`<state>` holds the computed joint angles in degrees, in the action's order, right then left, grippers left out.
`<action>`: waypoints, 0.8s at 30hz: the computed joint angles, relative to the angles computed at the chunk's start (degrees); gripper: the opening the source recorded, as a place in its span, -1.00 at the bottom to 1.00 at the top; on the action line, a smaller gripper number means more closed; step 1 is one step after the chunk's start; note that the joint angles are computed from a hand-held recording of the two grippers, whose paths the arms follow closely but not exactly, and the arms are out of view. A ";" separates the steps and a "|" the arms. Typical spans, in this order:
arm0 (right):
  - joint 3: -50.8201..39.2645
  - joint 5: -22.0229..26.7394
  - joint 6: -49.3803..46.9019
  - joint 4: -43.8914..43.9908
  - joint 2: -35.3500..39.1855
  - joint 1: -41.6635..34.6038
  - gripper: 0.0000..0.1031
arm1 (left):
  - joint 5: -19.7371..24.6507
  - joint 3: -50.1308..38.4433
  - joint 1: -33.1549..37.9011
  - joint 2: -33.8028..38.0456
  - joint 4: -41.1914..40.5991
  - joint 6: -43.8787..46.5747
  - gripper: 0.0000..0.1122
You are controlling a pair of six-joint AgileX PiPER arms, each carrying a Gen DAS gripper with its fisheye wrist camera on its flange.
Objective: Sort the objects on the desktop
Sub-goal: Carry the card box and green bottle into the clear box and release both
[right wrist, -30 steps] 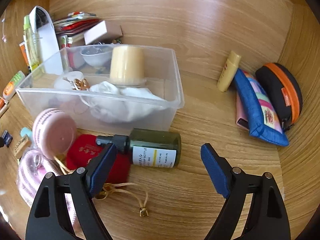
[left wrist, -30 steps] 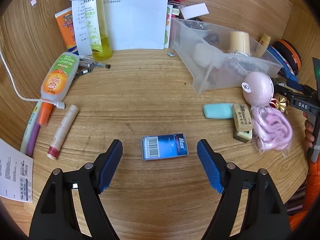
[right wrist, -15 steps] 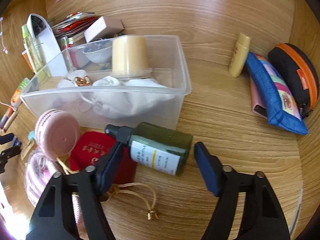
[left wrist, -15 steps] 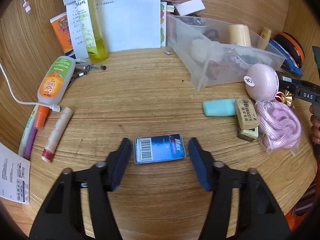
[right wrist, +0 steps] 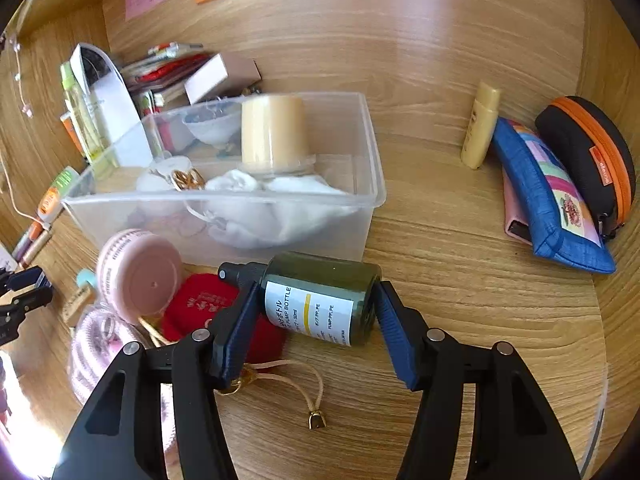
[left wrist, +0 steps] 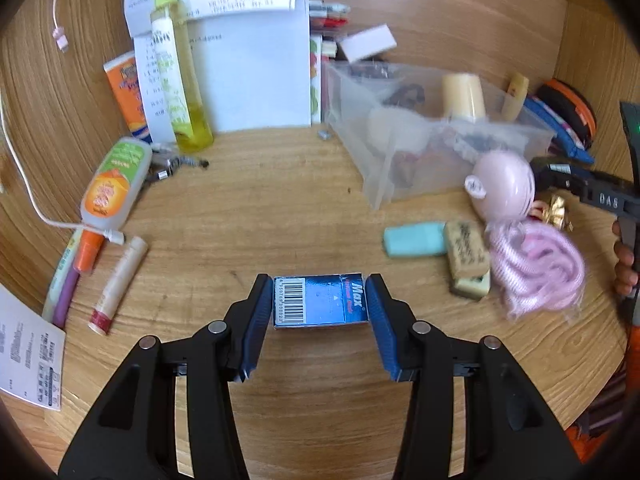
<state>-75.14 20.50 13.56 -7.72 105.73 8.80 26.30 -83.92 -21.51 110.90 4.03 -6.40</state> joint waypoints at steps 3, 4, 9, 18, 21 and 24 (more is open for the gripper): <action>1.83 -1.81 -0.01 1.07 -1.73 -0.22 0.06 | -0.27 -1.08 -0.20 -0.45 -0.34 -0.08 -0.16; 2.36 -2.18 -1.66 3.07 -2.32 -0.53 0.06 | -0.43 -1.51 -0.31 -0.57 -0.44 -0.18 -0.16; 4.80 -3.29 -9.08 11.56 -5.56 -1.94 0.06 | -0.69 -4.31 -0.53 -0.37 -1.86 0.47 -0.16; 6.25 -4.59 -9.06 9.97 -10.24 -2.34 0.06 | 1.56 -14.80 -0.40 3.51 -9.43 7.62 -0.16; 5.77 -4.74 -10.38 11.81 -10.93 -2.63 0.06 | 3.06 -18.98 -0.75 5.65 -10.77 9.38 -0.16; 3.84 -4.41 -14.13 15.24 -10.39 -2.74 0.06 | 5.13 -23.17 -1.52 7.95 -9.13 8.74 -0.16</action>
